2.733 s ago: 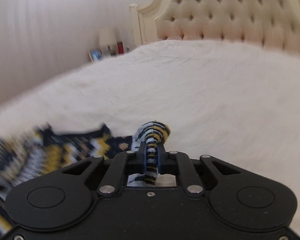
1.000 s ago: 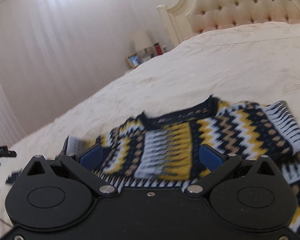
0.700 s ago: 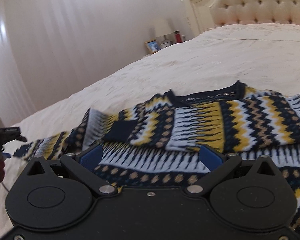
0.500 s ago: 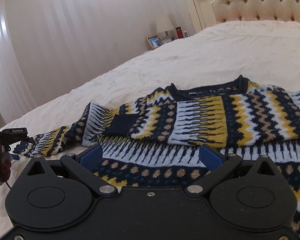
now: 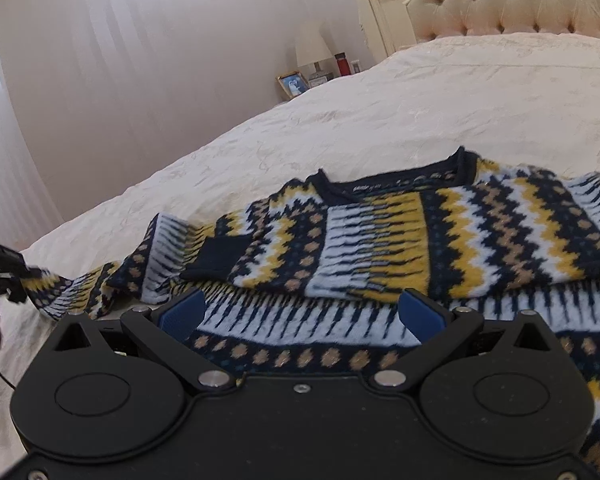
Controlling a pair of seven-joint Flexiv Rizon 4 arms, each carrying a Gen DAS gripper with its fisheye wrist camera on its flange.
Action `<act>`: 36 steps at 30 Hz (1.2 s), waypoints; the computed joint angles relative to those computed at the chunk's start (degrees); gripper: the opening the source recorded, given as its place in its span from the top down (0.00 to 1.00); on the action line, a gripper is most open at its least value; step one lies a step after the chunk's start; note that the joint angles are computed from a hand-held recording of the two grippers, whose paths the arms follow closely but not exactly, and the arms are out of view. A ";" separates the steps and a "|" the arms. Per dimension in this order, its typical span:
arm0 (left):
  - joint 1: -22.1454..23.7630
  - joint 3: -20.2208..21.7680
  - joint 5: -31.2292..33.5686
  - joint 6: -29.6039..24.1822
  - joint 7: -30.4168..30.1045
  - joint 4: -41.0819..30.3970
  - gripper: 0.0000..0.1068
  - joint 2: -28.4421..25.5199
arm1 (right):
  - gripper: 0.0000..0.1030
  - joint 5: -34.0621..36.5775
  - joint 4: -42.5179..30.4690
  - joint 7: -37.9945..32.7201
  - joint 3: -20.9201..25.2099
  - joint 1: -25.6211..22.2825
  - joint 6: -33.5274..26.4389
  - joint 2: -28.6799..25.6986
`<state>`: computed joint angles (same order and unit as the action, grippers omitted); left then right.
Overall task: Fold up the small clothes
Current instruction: 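Lift the sleeve across the sweater body and open the left gripper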
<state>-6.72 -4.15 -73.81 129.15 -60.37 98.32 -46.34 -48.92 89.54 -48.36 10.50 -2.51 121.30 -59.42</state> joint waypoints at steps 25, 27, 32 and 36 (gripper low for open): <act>-13.30 5.34 29.50 -28.30 -8.11 -35.36 0.93 -14.07 | 0.01 11.60 -10.41 1.93 -7.89 -2.25 -0.76 -0.72; -14.23 6.93 30.80 -32.11 -9.58 -37.25 0.93 -15.66 | 0.01 15.22 -10.23 -0.10 -9.47 -0.95 -1.67 -0.39; -14.52 8.35 34.52 -40.10 -12.55 -38.72 0.88 -17.38 | 0.01 17.09 -11.58 -2.11 -6.97 -2.11 -4.91 -0.90; -11.16 2.63 37.61 -43.12 -10.26 -34.62 0.54 -15.41 | 0.01 17.73 -11.61 -3.39 -5.41 -2.81 -7.07 -0.75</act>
